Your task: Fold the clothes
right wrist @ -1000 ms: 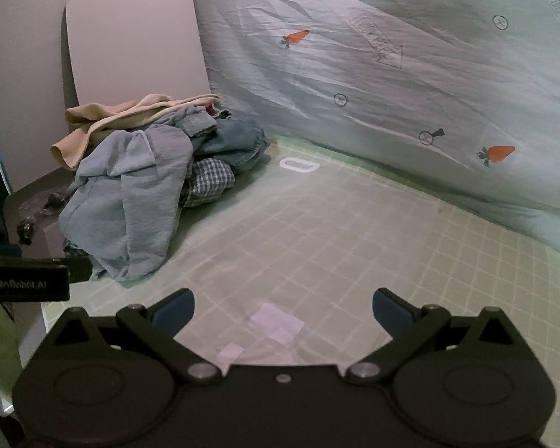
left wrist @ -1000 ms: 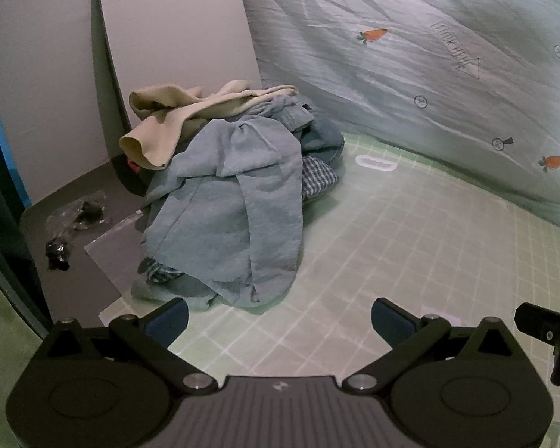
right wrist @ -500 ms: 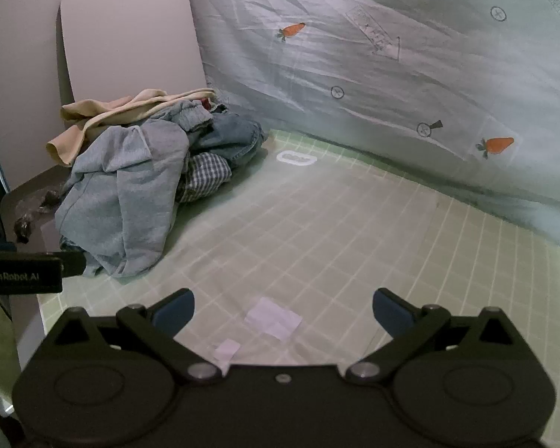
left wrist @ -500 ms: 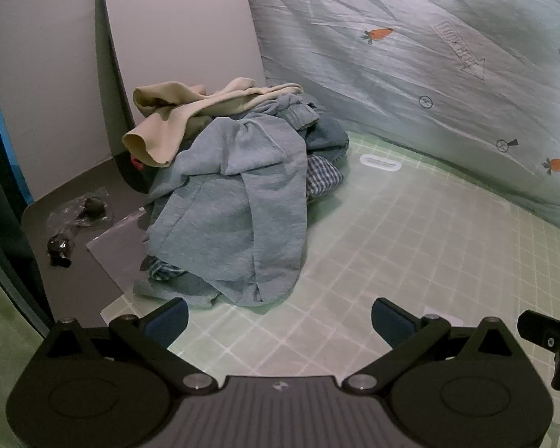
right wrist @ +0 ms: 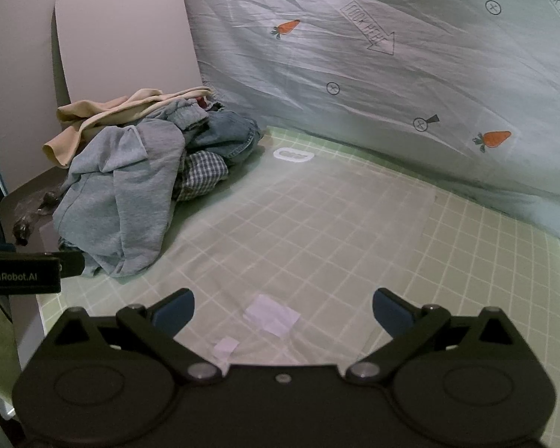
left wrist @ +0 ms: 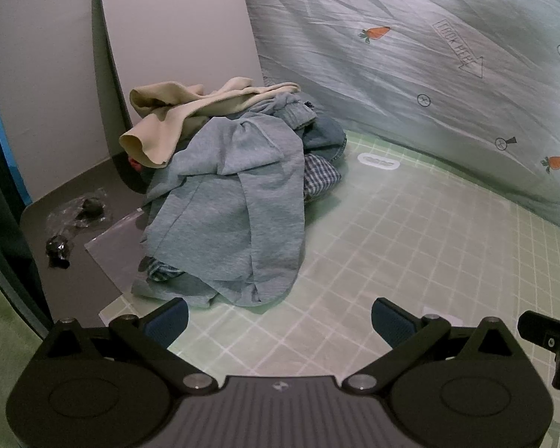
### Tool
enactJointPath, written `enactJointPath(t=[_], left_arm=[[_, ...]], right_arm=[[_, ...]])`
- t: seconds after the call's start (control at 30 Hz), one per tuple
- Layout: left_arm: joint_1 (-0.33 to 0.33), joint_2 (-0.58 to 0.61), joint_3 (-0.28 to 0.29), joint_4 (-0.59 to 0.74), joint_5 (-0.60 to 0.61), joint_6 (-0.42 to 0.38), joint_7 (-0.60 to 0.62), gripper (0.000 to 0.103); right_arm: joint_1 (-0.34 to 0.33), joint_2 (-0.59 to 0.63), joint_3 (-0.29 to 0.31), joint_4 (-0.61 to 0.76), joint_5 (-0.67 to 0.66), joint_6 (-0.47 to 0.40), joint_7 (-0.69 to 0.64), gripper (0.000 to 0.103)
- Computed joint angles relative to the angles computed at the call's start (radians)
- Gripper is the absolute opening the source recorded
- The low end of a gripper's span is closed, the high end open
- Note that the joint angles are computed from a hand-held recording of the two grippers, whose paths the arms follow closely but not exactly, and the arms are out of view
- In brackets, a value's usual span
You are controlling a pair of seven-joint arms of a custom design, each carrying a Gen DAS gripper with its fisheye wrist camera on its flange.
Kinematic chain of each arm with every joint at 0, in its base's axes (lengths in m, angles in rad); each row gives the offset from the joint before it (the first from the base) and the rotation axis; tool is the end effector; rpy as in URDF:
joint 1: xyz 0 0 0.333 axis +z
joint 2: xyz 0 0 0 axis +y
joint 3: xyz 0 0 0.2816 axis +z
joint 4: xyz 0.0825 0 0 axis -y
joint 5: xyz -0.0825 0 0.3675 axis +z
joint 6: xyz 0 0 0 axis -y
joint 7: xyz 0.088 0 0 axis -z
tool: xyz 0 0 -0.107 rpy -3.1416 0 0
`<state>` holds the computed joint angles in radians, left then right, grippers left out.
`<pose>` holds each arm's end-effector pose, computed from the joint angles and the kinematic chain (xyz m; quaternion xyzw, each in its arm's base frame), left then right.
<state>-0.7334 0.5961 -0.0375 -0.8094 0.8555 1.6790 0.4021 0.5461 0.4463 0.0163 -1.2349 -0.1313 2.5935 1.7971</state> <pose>0.5479 -0.4159 0.6138 -0.7632 0.4878 -0.1950 0.3762 0.5998 0.3775 0.5969 -0.7497 0.4918 -0.2162 0.3864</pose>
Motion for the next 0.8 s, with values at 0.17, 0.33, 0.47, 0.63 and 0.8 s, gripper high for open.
enactJointPath(t=[0.17,0.33,0.47,0.63,0.8], left_arm=[[-0.003,0.006,0.001,0.009,-0.001,-0.002,0.002,0.103],[-0.004,0.005,0.002,0.01,-0.003,-0.005,0.002,0.103],[-0.003,-0.002,0.0,0.0,-0.006,-0.004,-0.002,0.103],[0.012,-0.046,-0.018,-0.069,-0.011,0.033,-0.03,0.103],[0.05,-0.106,-0.046,-0.161,-0.018,0.08,-0.062,0.103]], right_arm=[[0.0,-0.003,0.001,-0.009,0.003,0.006,0.001,0.103],[0.003,-0.001,0.0,-0.006,0.003,0.007,0.002,0.103],[0.008,-0.004,-0.003,-0.011,-0.005,0.01,0.013,0.103],[0.012,0.001,-0.005,-0.003,-0.014,0.001,0.024,0.103],[0.02,0.028,-0.009,0.036,-0.023,-0.01,0.031,0.103]])
